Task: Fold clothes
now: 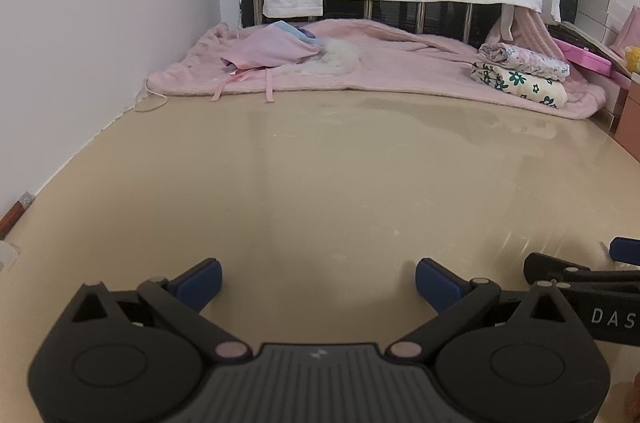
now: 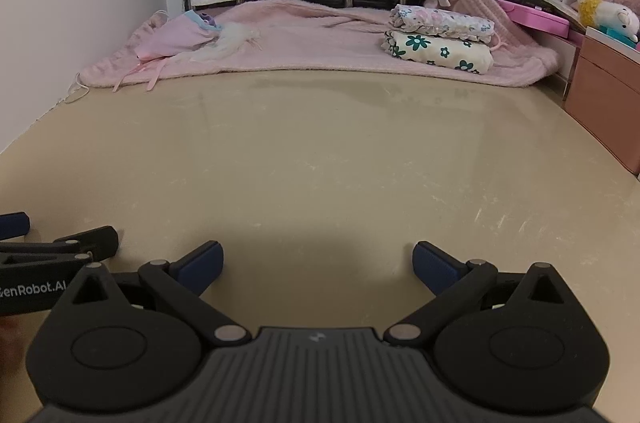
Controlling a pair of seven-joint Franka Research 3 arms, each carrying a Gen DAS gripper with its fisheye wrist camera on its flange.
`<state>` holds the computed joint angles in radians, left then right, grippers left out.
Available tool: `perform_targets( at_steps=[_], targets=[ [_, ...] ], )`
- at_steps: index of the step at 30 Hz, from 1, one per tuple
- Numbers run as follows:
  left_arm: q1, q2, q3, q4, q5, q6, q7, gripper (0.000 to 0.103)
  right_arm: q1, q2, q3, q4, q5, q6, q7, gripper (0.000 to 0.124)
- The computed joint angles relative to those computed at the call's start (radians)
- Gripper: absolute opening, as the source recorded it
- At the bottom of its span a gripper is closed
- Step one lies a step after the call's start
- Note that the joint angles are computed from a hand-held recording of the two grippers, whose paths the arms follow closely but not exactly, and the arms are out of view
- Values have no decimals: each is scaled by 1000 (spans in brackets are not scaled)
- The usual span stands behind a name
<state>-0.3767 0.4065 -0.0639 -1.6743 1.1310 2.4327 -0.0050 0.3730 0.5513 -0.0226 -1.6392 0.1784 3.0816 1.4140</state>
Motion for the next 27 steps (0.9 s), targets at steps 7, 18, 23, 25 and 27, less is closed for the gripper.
perform_targets(
  at_steps=[7,18,23,25,27],
  targets=[
    [1,0,1,-2,2,4,1,103,-3,0,2,1,-2,-2,-2,102],
    [5,-5,1,-10,4,14,2,103,-2,1,1,2,3,-3,-4,102],
    [4,-6,0,-10,3,13,2,103,0,1,-1,2,3,-2,-2,102],
    [4,-5,0,-9,3,12,3,103,0,1,-2,2,2,-2,-1,102],
    [3,-5,-1,-8,2,10,3,103,0,2,-2,3,2,-2,-1,102]
  ],
)
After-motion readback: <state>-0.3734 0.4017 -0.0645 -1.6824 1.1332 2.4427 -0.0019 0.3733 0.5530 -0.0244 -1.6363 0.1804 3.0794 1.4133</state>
